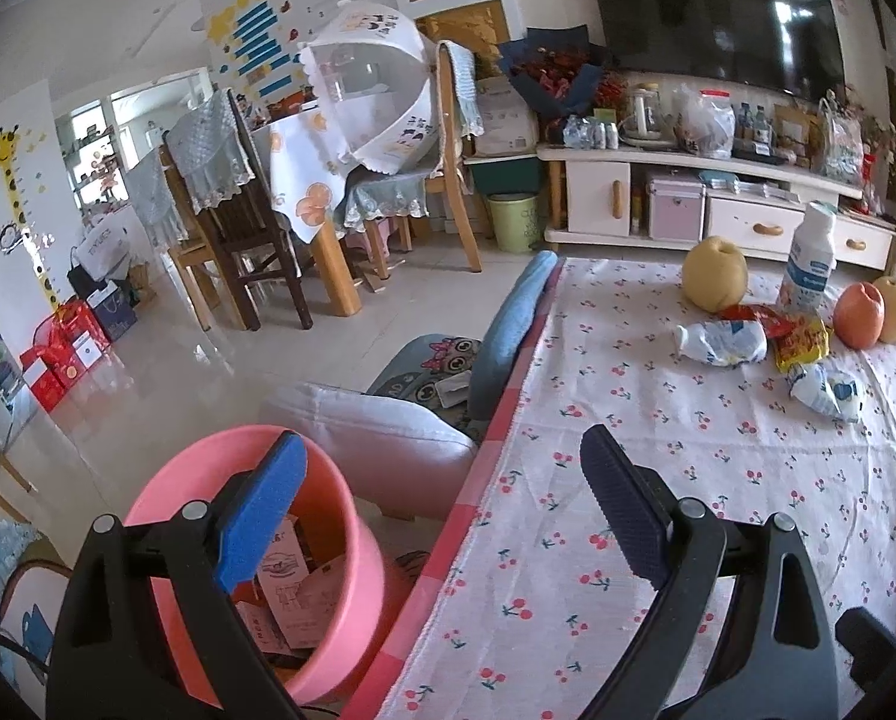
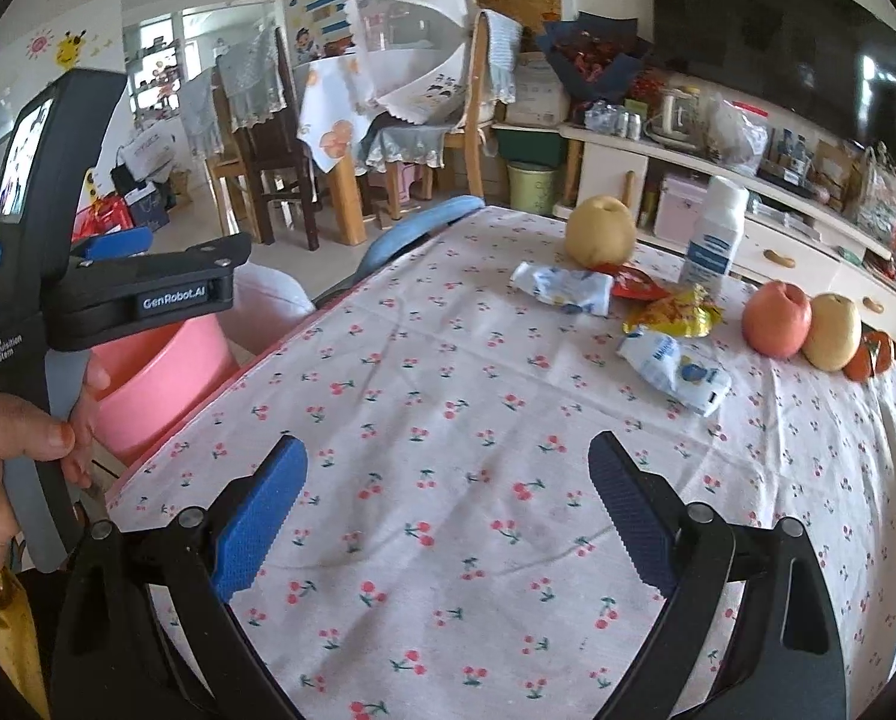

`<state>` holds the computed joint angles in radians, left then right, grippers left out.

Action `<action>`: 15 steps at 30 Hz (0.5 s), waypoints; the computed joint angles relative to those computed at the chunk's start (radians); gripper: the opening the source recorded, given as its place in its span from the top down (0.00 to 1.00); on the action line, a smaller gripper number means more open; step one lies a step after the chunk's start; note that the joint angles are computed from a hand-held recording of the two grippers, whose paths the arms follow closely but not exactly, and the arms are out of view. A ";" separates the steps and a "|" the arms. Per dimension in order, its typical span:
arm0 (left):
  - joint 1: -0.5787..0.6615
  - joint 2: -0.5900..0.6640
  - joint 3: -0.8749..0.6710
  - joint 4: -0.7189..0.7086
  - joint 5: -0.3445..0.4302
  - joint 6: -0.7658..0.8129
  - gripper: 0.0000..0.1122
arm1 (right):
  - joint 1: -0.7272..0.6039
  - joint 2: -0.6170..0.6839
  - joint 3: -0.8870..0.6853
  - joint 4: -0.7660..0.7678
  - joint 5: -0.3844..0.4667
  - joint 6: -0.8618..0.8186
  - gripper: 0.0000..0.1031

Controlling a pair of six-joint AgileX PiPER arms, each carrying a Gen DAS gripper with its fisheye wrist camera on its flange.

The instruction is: Collect trash

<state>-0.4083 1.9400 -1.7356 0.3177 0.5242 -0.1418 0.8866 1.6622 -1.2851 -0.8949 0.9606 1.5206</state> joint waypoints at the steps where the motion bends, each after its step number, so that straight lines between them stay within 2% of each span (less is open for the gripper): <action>1: -0.006 0.001 0.000 -0.004 0.001 0.005 0.17 | -0.001 -0.009 0.015 -0.004 -0.004 0.011 0.09; 10: -0.059 0.018 -0.010 -0.038 0.003 0.053 0.17 | -0.042 -0.135 0.201 -0.039 -0.054 0.134 0.09; 15: -0.096 0.045 -0.033 -0.115 0.009 0.132 0.17 | -0.112 -0.236 0.321 -0.046 -0.092 0.193 0.09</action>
